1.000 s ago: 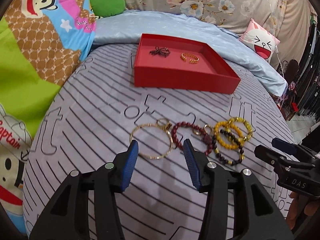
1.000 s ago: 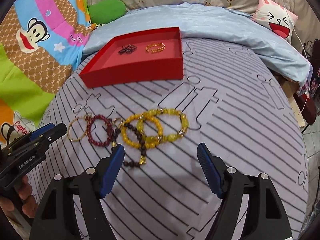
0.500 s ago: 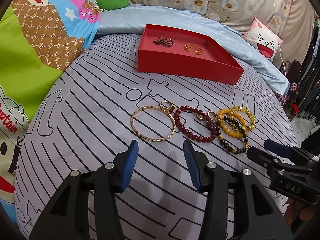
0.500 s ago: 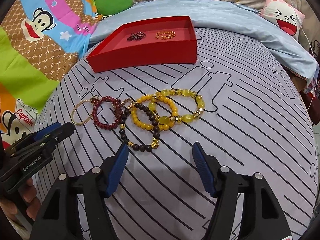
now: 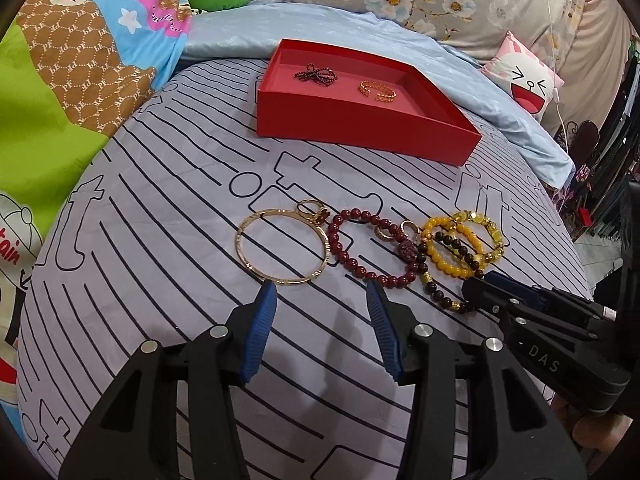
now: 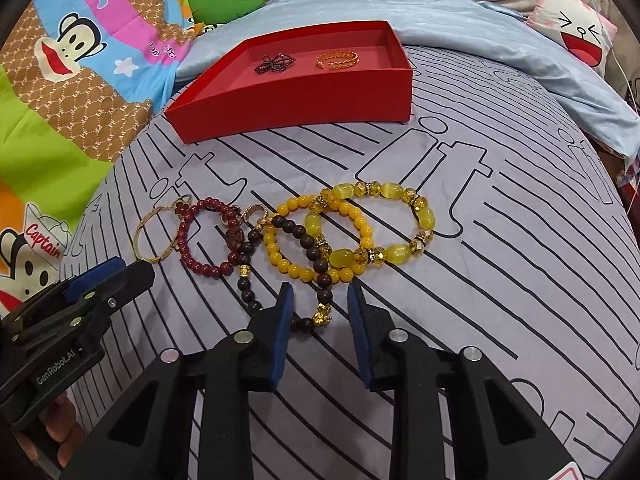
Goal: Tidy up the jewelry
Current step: 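Close the right gripper on the black-and-gold beaded bracelet, then close the left gripper on the red beaded bracelet while the right holds its bracelet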
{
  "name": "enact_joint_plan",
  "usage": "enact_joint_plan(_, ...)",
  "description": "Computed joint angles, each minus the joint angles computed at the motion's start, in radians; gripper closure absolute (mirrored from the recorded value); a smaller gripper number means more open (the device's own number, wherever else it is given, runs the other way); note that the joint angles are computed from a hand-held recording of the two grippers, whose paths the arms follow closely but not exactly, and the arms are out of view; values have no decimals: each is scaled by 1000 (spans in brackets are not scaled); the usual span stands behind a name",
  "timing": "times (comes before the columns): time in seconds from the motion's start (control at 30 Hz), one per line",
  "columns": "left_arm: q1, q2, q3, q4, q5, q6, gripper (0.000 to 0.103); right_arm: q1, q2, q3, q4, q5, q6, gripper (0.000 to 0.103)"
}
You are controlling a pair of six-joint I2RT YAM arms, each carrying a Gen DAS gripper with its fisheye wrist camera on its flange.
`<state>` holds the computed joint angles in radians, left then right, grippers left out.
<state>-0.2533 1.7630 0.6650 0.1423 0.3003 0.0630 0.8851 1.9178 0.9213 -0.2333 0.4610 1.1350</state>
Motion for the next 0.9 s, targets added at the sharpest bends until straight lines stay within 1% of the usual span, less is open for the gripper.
enact_joint_plan(0.07, -9, 2, 4, -4, -6, -3, 59, 3, 6, 5, -11, 13, -3, 85)
enact_joint_plan(0.13, -22, 5, 10, -6, -13, -6, 59, 6, 4, 2, -15, 15, -1, 93)
enact_joint_plan(0.2, -34, 16, 25, -17, -18, -12, 59, 10, -4, -10, -14, 16, 6, 95)
enact_joint_plan(0.33, -48, 50, 60, -35, -4, -41, 59, 16, -12, -22, -13, 17, 19, 95)
enact_joint_plan(0.4, -61, 66, 74, -34, -13, -55, 59, 13, -13, -22, -13, 11, 18, 95)
enact_joint_plan(0.57, -108, 116, 118, -18, -89, -98, 59, 5, -14, -25, 0, 0, 12, 95)
enact_joint_plan(0.6, -117, 114, 113, -6, -113, -97, 60, 3, -14, -25, 2, -2, 10, 95)
enact_joint_plan(0.63, -139, 114, 109, 4, -164, -77, 61, 2, -14, -24, 1, -5, 10, 95)
enact_joint_plan(0.67, -150, 112, 101, 17, -193, -56, 63, 1, -14, -22, 1, -7, 7, 95)
enact_joint_plan(0.7, -162, 106, 83, 37, -224, -40, 66, -1, -14, -22, 1, -8, 4, 95)
enact_joint_plan(0.73, -172, 94, 54, 68, -249, -18, 67, -2, -15, -22, 1, -8, 3, 95)
enact_joint_plan(0.83, -155, 68, 4, 100, -234, 3, 67, -1, -19, -28, 5, -11, 6, 95)
enact_joint_plan(0.9, -137, 52, -18, 105, -218, 12, 71, 5, -22, -31, 5, -11, 11, 95)
